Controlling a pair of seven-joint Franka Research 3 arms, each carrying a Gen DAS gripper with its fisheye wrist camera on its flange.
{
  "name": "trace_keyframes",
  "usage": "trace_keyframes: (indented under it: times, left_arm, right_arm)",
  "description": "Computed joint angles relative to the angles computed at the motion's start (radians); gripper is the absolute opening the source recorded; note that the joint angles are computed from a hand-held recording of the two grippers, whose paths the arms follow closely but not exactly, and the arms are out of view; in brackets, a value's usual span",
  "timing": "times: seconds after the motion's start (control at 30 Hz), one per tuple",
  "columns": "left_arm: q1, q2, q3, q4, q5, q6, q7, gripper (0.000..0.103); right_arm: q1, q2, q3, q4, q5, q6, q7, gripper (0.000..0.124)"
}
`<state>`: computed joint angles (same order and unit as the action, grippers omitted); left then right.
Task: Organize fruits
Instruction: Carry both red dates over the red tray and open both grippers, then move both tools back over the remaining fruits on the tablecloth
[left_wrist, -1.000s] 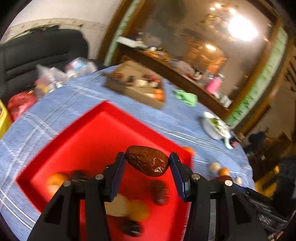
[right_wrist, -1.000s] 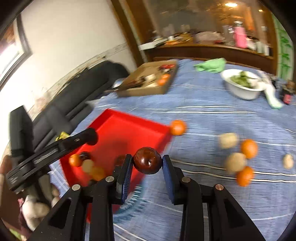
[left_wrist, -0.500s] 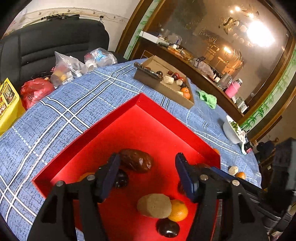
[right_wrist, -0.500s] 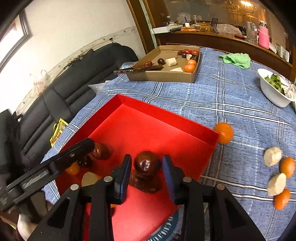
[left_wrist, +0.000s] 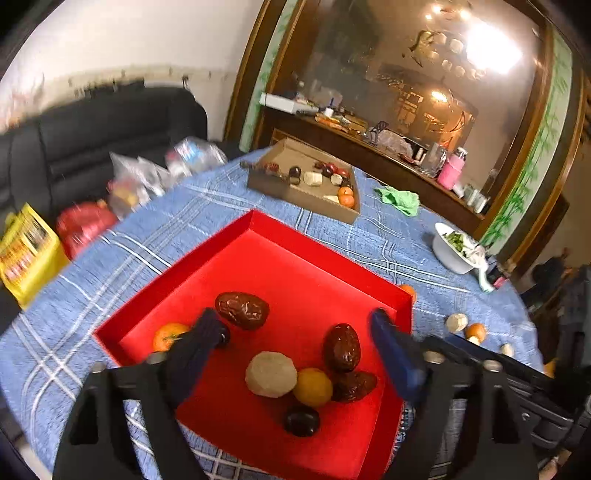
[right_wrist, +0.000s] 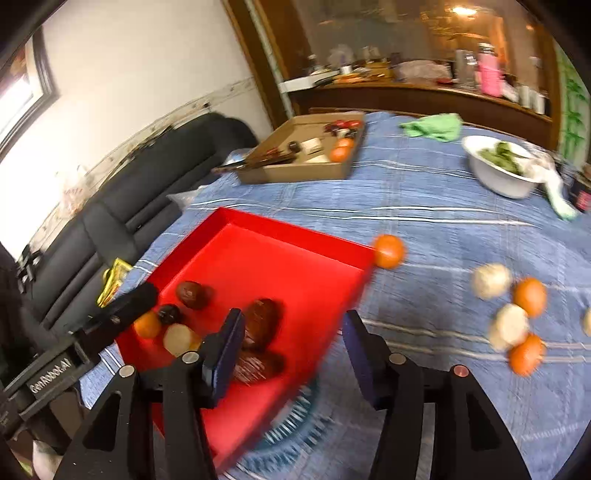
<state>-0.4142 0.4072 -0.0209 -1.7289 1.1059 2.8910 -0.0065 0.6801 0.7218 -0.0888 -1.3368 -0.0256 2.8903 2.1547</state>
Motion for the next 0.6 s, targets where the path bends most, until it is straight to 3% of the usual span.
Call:
trace_keyframes:
  times: [0.03, 0.17, 0.3, 0.43, 0.6]
  left_arm:
    - [-0.02, -0.005, 0.004, 0.004, 0.016, -0.037, -0.009, 0.096]
    - [-0.027, -0.006, -0.024, 0.007, 0.019, -0.064, 0.016, 0.096]
    - [-0.066, 0.001, -0.048, 0.031, 0.009, -0.198, 0.063, 0.096]
    - [-0.097, 0.007, -0.068, 0.052, 0.021, -0.289, 0.1, 0.096]
    - [-0.118, 0.023, -0.091, 0.083, 0.009, -0.344, 0.159, 0.096]
  right_arm:
    - [0.025, -0.027, -0.035, -0.051, -0.011, 0.023, 0.035, 0.064]
    - [0.137, -0.133, -0.182, -0.259, -0.07, 0.113, 0.19, 0.065]
    - [0.25, -0.193, -0.317, -0.387, -0.156, 0.144, 0.317, 0.066]
    - [0.321, -0.235, -0.4, -0.471, -0.232, 0.18, 0.409, 0.068]
    - [0.393, -0.259, -0.481, -0.534, -0.278, 0.224, 0.459, 0.07]
